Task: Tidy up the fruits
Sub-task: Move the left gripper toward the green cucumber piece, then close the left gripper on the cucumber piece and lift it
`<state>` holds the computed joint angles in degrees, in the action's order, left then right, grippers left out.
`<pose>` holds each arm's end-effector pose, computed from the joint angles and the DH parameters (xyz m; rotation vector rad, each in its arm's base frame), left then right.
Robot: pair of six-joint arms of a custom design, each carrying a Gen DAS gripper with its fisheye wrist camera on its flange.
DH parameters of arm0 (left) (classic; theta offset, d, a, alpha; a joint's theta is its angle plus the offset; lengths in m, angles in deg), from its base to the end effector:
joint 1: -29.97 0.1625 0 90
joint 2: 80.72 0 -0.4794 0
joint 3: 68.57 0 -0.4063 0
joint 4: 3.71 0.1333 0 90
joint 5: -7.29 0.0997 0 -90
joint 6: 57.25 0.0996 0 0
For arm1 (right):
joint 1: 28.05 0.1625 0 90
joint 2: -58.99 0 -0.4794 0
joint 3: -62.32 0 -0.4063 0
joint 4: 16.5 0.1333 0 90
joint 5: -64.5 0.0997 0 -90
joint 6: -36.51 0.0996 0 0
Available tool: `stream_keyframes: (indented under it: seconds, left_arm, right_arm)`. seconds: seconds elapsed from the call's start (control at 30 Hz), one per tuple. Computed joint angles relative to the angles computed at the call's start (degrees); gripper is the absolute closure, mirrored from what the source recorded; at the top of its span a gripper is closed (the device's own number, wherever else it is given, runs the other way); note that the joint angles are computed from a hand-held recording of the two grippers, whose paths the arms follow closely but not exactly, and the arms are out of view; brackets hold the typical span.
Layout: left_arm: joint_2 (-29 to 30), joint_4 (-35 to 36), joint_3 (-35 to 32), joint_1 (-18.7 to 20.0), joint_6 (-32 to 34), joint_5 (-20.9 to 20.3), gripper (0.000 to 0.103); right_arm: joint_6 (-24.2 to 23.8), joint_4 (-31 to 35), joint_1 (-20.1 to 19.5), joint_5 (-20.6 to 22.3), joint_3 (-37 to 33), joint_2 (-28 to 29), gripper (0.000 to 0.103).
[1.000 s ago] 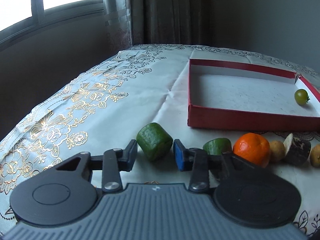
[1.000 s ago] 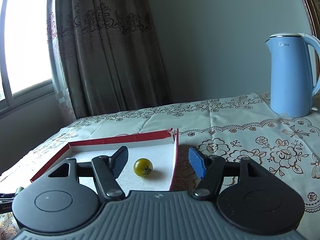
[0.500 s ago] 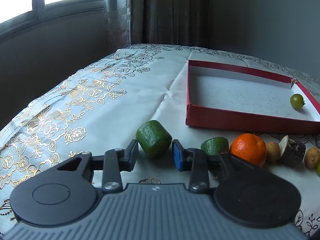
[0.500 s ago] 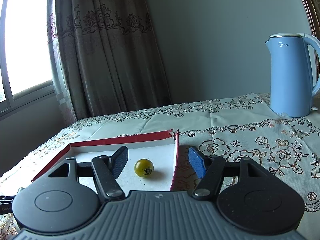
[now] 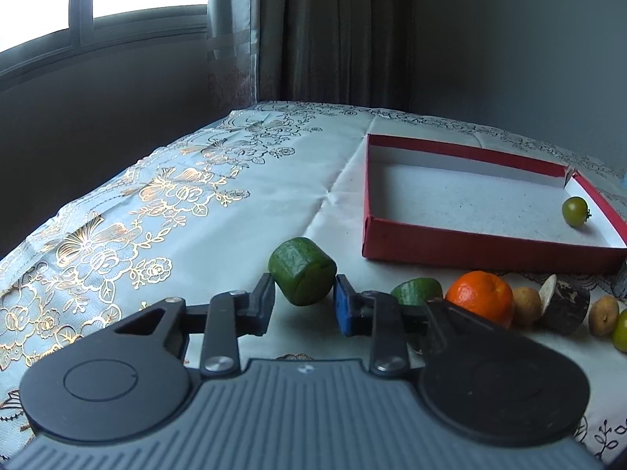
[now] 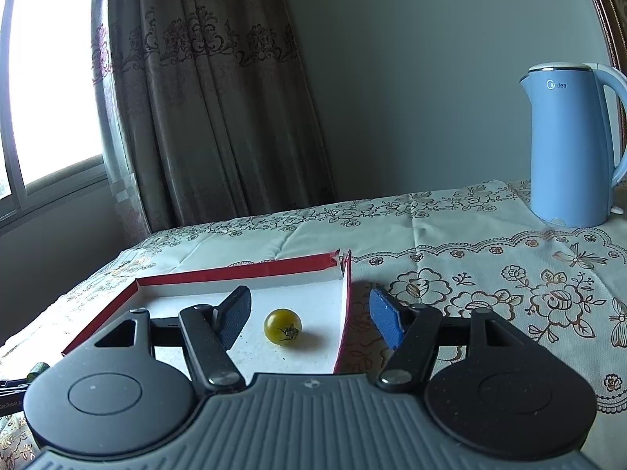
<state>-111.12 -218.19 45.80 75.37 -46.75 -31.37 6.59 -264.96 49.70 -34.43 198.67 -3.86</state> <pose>-0.2516 -0.5558 0.0185 0.6862 2.1774 -1.1098 0.0216 -0.4559 0.2902 0.1622 -1.9541 1.6161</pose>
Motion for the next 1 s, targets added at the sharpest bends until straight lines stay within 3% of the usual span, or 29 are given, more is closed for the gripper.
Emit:
stream_keyframes:
  seconds: [0.1, 0.2, 0.23, 0.3, 0.4, 0.47, 0.5, 0.53, 0.6, 0.67, 0.8, 0.87, 0.93, 1.0]
  left_arm:
    - [0.3, -1.09, -0.09, -0.19, 0.77, 0.37, 0.075]
    - [0.65, -3.43, 0.14, -0.42, 2.24, 0.21, 0.083]
    - [0.89, -3.99, 0.06, -0.63, 3.23, 0.54, 0.101]
    - [1.5, -4.92, -0.33, -1.04, 5.71, 1.31, 0.103]
    - [0.6, 0.32, -0.43, -0.82, 2.83, 0.97, 0.101]
    - [-0.06, 3.83, -0.28, -0.59, 0.72, 1.11, 0.09]
    - [-0.39, 4.57, -0.16, -0.53, 0.26, 0.93, 0.063]
    - [-0.43, 3.2, 0.11, -0.46, 0.91, 0.48, 0.023]
    - [1.28, -5.93, -0.01, -1.17, 6.02, 2.57, 0.0]
    - [1.65, -12.28, 0.0, -1.27, 12.12, 1.09, 0.0]
    - [0.96, -11.84, -1.96, -0.22, 16.71, -0.6, 0.0]
    - [0.46, -8.66, -3.44, 0.77, 16.53, -1.33, 0.003]
    - [0.58, -5.53, -5.36, 1.62, 15.52, -0.67, 0.012]
    - [0.74, -2.33, -7.03, 2.41, 13.3, 0.04, 0.012]
  right_arm:
    - [-0.03, -0.08, 0.11, -0.31, -0.12, 0.15, 0.036]
    - [-0.02, -0.16, 0.22, -0.53, -0.17, 0.26, 0.036]
    - [-0.02, -0.18, 0.26, -0.59, -0.19, 0.31, 0.036]
    - [0.01, 0.02, 0.06, -0.27, -0.11, 0.17, 0.036]
    - [0.07, 0.41, -0.08, -0.25, -0.11, 0.13, 0.036]
    - [0.12, 0.47, -0.21, -0.14, -0.13, 0.09, 0.036]
    - [0.09, 0.58, -0.22, -0.14, -0.13, 0.05, 0.036]
    - [0.09, 0.66, -0.26, -0.06, -0.11, 0.02, 0.036]
    - [-0.03, 0.72, -0.29, -0.11, -0.05, 0.06, 0.036]
    - [-0.2, 0.87, -0.24, -0.24, -0.14, 0.13, 0.036]
    - [-0.53, 1.54, -0.2, -0.63, -0.3, 0.18, 0.036]
    - [-0.5, 1.92, -0.2, -0.91, -0.46, 0.22, 0.036]
    - [-0.65, 2.23, -0.14, -1.27, -0.61, 0.32, 0.036]
    - [-0.94, 2.74, 0.0, -1.82, -0.87, 0.47, 0.036]
